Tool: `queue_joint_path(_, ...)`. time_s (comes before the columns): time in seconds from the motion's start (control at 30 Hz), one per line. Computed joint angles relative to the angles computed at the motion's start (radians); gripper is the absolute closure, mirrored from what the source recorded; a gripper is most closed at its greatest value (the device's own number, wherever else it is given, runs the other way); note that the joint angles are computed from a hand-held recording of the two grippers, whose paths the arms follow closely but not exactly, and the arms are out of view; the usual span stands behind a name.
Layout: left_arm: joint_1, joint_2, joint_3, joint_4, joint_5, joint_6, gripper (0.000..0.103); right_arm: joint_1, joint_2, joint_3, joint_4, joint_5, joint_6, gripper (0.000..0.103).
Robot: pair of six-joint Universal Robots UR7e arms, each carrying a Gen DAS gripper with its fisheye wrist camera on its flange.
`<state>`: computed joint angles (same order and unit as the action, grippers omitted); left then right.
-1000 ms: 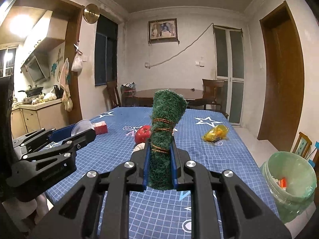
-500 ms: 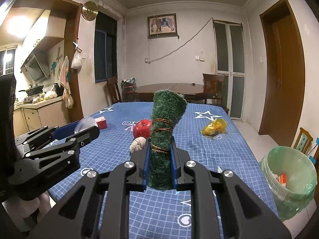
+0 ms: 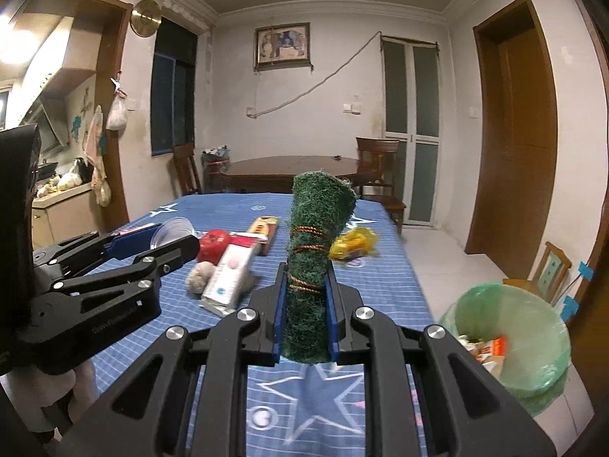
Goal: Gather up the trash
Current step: 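Carry the cap and scrubber over the green bin and open both grippers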
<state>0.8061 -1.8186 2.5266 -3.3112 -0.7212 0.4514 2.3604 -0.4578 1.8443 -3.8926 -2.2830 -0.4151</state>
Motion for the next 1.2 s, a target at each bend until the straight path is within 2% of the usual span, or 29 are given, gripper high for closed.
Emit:
queue_joint_path(0.33,0.041,0.287,-0.138,-0.035,-0.15,-0.008,0.061,-0.071,-0.118,0.066,-0.01,-0.052,-0.026,0.087)
queue_joint_path(0.7,0.066,0.568,-0.391,0.18,-0.349,-0.082,0.061,-0.204,-0.307,0.165,0.162,-0.121,0.059,0.087)
queue_joint_path(0.97,0.105,0.778,-0.568,0.331,-0.406,-0.11,0.061,-0.332,-0.408,0.223,0.354,-0.059,0.184,0.087)
queue_joint_path(1.2,0.137,0.924,-0.675,0.416,-0.379,-0.135,0.061,-0.422,-0.459,0.239,0.477,-0.005,0.244,0.087)
